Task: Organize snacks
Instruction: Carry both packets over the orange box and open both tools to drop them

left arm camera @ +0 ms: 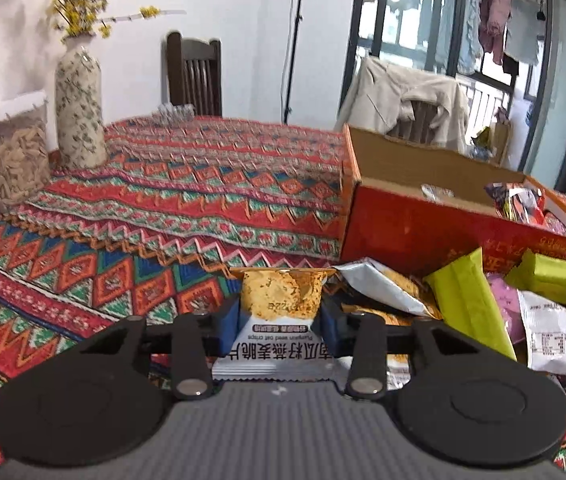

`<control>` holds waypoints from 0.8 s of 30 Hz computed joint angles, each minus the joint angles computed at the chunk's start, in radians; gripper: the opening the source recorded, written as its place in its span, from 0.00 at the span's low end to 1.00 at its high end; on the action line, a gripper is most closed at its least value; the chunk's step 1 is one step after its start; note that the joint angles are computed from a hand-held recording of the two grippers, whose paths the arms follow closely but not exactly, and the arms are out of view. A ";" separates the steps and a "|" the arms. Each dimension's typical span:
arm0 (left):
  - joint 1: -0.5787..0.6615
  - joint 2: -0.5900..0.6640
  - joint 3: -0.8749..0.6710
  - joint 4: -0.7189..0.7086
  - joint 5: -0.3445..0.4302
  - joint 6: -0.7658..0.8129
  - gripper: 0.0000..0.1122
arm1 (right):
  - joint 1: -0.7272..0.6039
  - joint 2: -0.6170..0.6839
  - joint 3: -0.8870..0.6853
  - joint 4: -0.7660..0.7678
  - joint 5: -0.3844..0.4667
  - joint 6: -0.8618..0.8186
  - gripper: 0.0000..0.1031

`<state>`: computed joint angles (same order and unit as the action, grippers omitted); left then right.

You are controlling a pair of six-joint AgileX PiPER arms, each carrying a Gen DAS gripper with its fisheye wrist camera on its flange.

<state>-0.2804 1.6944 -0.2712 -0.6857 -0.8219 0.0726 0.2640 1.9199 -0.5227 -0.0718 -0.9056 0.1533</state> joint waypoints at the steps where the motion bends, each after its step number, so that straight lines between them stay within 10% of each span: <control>1: -0.016 0.003 0.004 -0.023 -0.021 0.003 0.37 | -0.002 0.000 0.006 -0.002 -0.010 0.001 0.41; 14: -0.168 0.038 0.078 -0.159 -0.272 -0.051 0.37 | -0.013 0.000 0.054 -0.011 -0.128 0.009 0.41; 24: -0.233 -0.053 0.055 -0.244 -0.231 0.053 0.37 | 0.026 -0.011 0.075 0.047 -0.194 -0.050 0.41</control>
